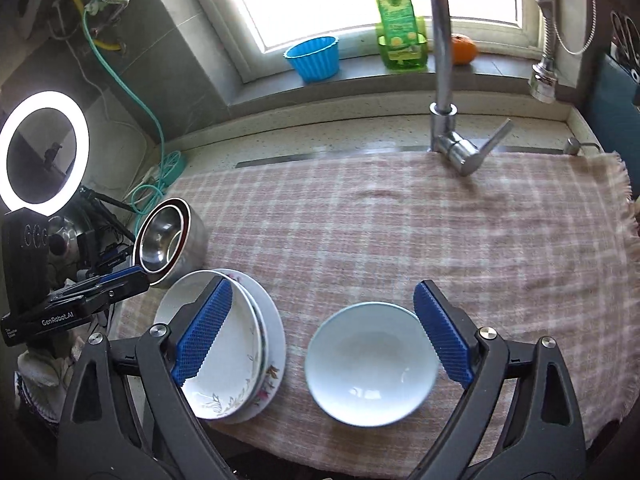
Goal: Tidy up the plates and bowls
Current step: 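Move the right tool to the pale blue bowl's rim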
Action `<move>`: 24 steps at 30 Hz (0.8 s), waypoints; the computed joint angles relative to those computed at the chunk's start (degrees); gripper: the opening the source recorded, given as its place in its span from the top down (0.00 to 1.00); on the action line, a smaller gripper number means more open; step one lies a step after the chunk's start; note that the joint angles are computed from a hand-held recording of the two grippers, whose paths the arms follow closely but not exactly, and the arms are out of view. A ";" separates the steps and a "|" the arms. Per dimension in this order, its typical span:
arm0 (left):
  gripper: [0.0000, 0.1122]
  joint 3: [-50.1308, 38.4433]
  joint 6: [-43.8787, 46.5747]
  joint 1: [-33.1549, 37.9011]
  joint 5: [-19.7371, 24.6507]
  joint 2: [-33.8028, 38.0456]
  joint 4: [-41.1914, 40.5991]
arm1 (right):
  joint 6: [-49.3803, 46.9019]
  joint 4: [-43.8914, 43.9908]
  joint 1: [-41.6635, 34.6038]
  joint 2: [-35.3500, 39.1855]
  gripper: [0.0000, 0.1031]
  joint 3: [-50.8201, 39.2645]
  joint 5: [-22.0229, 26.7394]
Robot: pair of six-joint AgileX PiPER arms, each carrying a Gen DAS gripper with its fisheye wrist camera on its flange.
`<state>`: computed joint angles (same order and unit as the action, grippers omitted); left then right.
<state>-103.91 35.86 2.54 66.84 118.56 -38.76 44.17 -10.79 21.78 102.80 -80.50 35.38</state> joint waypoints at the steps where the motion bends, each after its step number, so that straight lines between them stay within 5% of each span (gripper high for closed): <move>1: 0.56 0.74 0.22 -0.76 -0.24 -0.36 -0.14 | 0.57 -0.13 -0.55 -1.16 0.09 2.06 -0.63; 14: 0.56 5.87 -0.11 -10.44 -1.66 -0.37 0.16 | -0.60 3.95 -5.10 -7.83 0.09 18.39 -7.03; 24: 0.56 5.39 -2.92 -15.52 -2.70 2.77 4.00 | -13.80 18.61 -8.46 -6.29 0.09 23.22 -13.15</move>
<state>-98.52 32.94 -12.98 64.14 121.33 -34.76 30.37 7.82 13.32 96.51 -57.28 22.23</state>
